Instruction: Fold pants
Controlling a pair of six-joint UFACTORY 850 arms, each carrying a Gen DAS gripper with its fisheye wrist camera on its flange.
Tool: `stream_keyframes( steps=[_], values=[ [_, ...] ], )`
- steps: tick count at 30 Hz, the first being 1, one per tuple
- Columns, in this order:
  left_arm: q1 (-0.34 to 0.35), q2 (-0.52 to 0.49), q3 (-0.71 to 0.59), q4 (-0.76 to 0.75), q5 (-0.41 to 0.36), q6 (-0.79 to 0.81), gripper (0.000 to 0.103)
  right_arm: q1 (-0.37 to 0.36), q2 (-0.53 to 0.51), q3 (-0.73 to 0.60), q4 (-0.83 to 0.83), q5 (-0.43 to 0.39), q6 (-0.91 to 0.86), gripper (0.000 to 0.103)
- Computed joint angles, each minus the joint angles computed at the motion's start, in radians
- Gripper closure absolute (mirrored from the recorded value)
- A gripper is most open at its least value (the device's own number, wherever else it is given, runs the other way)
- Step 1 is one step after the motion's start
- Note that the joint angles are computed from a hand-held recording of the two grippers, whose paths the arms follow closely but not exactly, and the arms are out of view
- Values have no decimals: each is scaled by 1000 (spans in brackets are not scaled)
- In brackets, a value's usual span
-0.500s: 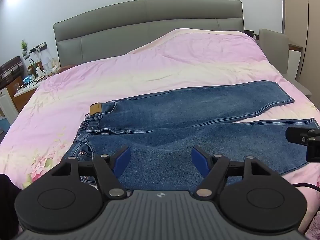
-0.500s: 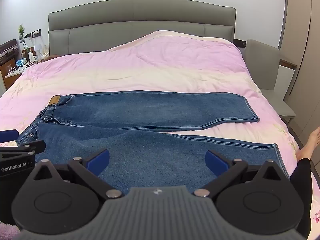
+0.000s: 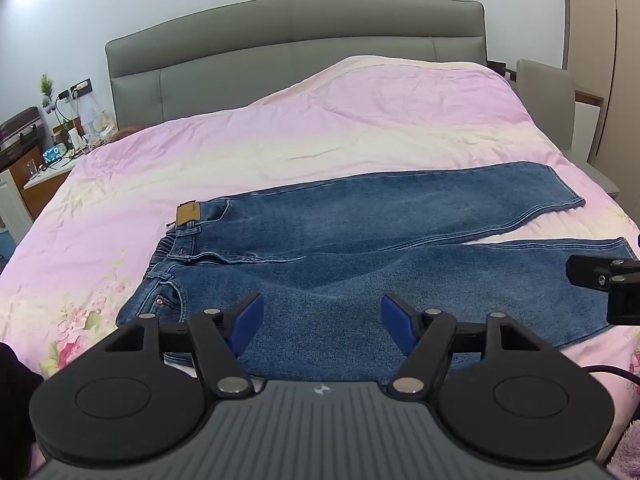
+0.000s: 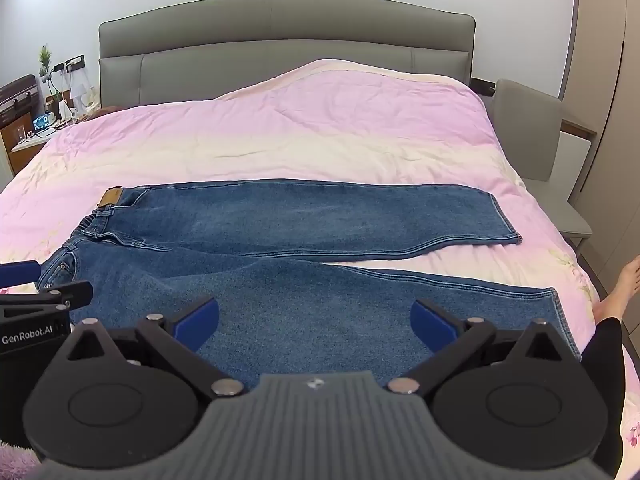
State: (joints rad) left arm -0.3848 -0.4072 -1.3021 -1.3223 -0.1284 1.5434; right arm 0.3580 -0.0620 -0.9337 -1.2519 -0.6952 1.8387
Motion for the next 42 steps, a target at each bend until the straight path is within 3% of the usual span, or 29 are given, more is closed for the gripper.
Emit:
stream_keyframes(
  steps=[42],
  values=[
    [10,8,11,-57,-4,61,24,-20,0,7,0,38,-11,5]
  ],
)
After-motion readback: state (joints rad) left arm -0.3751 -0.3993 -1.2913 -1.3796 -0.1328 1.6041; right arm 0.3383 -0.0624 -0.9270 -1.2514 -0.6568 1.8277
